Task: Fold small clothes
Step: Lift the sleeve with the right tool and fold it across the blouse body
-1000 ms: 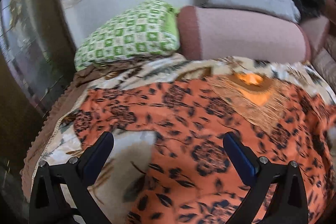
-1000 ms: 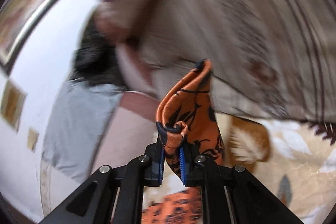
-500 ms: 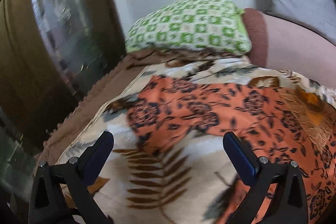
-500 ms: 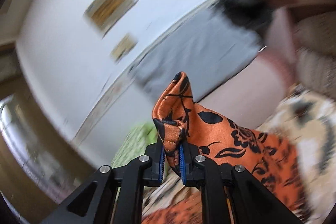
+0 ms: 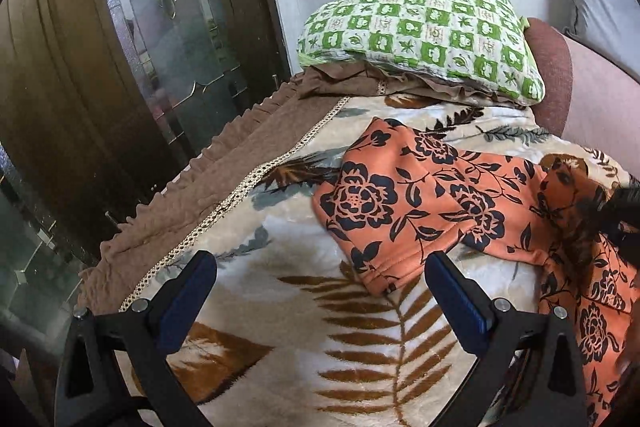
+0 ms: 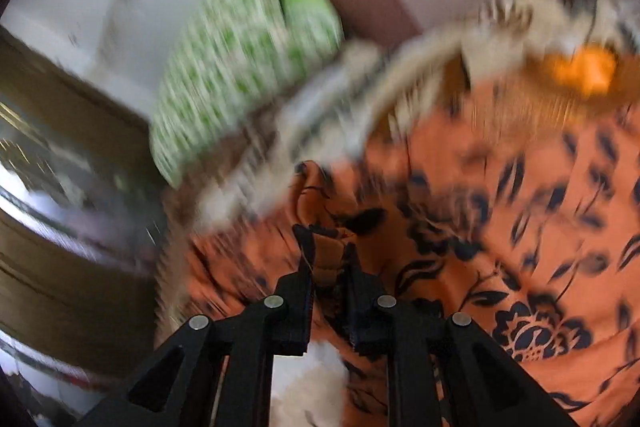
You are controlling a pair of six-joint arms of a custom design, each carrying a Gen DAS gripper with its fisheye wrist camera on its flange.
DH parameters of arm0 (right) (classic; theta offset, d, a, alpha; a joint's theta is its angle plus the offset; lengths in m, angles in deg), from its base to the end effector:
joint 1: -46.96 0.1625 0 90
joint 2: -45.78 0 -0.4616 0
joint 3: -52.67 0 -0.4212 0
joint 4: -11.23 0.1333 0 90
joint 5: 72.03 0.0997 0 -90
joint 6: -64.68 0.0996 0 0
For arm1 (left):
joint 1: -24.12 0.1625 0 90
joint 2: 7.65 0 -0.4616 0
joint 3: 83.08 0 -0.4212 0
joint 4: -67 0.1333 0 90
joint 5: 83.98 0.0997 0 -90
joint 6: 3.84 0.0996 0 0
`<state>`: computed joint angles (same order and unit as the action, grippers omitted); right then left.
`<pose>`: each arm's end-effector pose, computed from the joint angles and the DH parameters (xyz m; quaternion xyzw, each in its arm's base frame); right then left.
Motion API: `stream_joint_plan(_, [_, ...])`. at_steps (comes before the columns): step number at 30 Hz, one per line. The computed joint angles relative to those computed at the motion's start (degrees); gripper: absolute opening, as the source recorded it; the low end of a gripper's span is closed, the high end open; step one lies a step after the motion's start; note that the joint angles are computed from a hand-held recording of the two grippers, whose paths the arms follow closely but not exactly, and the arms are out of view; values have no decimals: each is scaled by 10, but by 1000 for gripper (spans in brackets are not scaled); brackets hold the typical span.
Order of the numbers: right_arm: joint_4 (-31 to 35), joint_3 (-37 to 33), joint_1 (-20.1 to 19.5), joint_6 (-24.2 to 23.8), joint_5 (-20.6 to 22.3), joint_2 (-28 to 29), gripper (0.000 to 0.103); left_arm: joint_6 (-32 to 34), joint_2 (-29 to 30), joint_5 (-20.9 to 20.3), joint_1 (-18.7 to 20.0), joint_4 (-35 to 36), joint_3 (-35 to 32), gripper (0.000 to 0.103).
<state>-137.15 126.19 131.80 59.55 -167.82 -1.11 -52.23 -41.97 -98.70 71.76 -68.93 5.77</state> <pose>0.0482 -0.8366 0.2789 -0.0141 -0.9606 0.2677 0.0729 -0.3157 -0.6871 0.0398 0.0042 0.7909 -0.3917 0.4700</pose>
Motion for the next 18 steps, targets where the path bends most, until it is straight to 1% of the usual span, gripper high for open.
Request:
stream_joint_plan(1, [-4,12,-1,-19,1,-7,17,8,3,2,-1,-8,-1,103])
stream_joint_plan(3, [-5,32,-2,-49,20,-27,17,20,9,6,-4,-16,-5,103])
stream_joint_plan(5, [-7,55,-9,-80,52,-59,17,19,15,5,-6,-7,-15,103])
stream_joint_plan(6, [-6,63,-11,-90,57,-72,18,19,17,2,-6,-6,-18,103])
stream_joint_plan(8, [-1,76,-18,-113,53,-102,19,28,25,-3,-9,-13,-26,103])
stream_joint_plan(11, [16,93,-35,-127,71,-135,20,45,39,-3,-14,-16,-40,103])
stream_joint_plan(13, [-10,105,-42,-133,86,-140,20,53,47,-6,-16,-18,-49,103])
stream_joint_plan(15, [6,96,-42,-125,101,-141,20,49,53,-11,-16,-3,-58,103])
stream_joint_plan(18, [23,69,-31,-112,82,-116,20,41,58,-13,-15,16,-67,103])
